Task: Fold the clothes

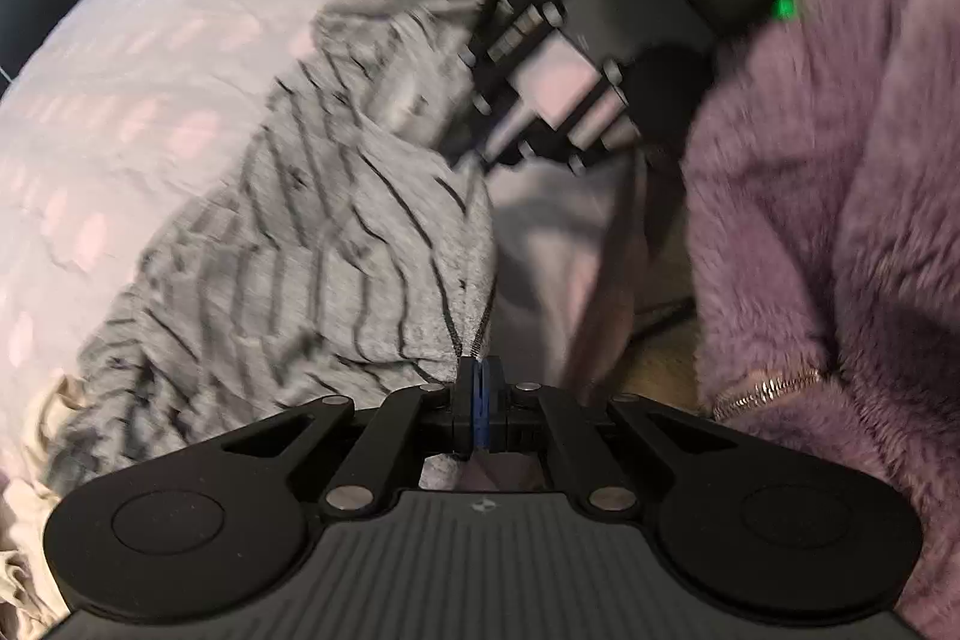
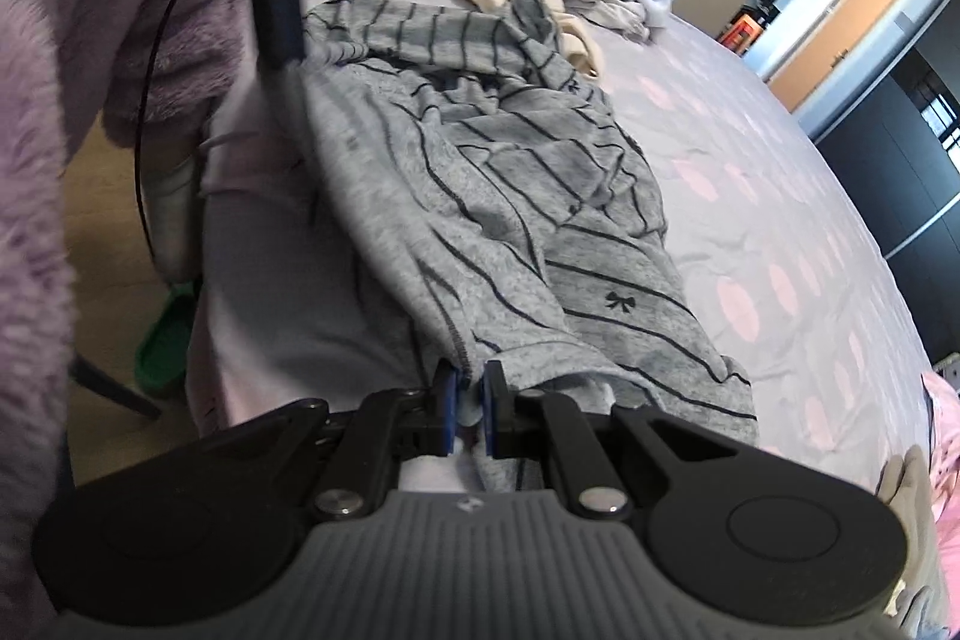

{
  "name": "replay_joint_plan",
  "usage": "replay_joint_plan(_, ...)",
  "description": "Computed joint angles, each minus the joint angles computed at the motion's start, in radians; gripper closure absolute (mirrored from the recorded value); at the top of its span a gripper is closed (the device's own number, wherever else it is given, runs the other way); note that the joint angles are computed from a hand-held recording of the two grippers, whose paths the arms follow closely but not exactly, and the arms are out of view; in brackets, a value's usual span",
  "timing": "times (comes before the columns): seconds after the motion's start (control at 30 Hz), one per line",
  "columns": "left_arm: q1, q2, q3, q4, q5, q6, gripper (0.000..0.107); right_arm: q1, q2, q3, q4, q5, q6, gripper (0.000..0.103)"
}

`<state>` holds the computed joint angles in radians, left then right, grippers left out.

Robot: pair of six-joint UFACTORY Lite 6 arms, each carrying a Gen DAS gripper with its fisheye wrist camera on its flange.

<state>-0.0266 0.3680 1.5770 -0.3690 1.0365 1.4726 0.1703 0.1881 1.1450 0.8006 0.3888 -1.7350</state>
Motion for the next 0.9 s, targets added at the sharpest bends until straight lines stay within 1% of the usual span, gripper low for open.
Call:
replay_joint_plan(0.07, -0.019, -0.025, -0.073, 0.029, -0.049, -0.019, 0.107, -0.002, -0.013, -0.012, 0.020, 0.005, -0.023, 0.094)
replay_joint_plan(0.23, -0.044, -0.065, -0.167, 0.060, -0.158, -0.061, 0.107, -0.033, -0.069, -0.056, 0.084, 0.038, -0.102, 0.094)
replay_joint_plan(0.27, -0.046, -0.078, -0.179, 0.046, -0.176, -0.066, 0.104, -0.034, -0.077, -0.067, 0.092, 0.033, -0.114, 0.094)
replay_joint_plan(0.3, -0.047, -0.087, -0.182, 0.030, -0.184, -0.071, 0.097, -0.035, -0.086, -0.077, 0.102, 0.030, -0.129, 0.094)
replay_joint_plan(0.33, -0.051, -0.092, -0.180, 0.011, -0.188, -0.076, 0.093, -0.036, -0.093, -0.085, 0.116, 0.031, -0.146, 0.094)
replay_joint_plan(0.37, -0.058, -0.099, -0.184, -0.010, -0.205, -0.077, 0.087, -0.037, -0.100, -0.093, 0.130, 0.032, -0.165, 0.094)
replay_joint_plan(0.4, -0.073, -0.108, -0.197, -0.026, -0.232, -0.082, 0.083, -0.038, -0.105, -0.099, 0.145, 0.033, -0.183, 0.094)
replay_joint_plan(0.5, -0.137, -0.119, -0.248, -0.046, -0.332, -0.104, 0.079, -0.035, -0.113, -0.109, 0.168, 0.022, -0.215, 0.094)
replay_joint_plan(0.57, -0.184, -0.119, -0.282, -0.047, -0.405, -0.123, 0.079, -0.039, -0.119, -0.116, 0.194, 0.024, -0.243, 0.094)
replay_joint_plan(0.63, -0.231, -0.132, -0.342, -0.019, -0.522, -0.161, 0.078, -0.044, -0.124, -0.121, 0.213, 0.027, -0.265, 0.094)
replay_joint_plan(0.7, -0.250, -0.146, -0.385, -0.017, -0.582, -0.146, 0.078, -0.044, -0.127, -0.127, 0.226, 0.026, -0.281, 0.094)
replay_joint_plan(0.8, -0.261, -0.120, -0.374, 0.014, -0.584, -0.180, 0.078, -0.046, -0.127, -0.131, 0.248, 0.022, -0.305, 0.094)
replay_joint_plan(0.87, -0.267, -0.097, -0.361, 0.053, -0.603, -0.247, 0.079, -0.045, -0.126, -0.131, 0.263, 0.020, -0.320, 0.094)
replay_joint_plan(0.9, -0.267, -0.085, -0.348, 0.071, -0.595, -0.282, 0.085, -0.045, -0.126, -0.131, 0.269, 0.018, -0.327, 0.094)
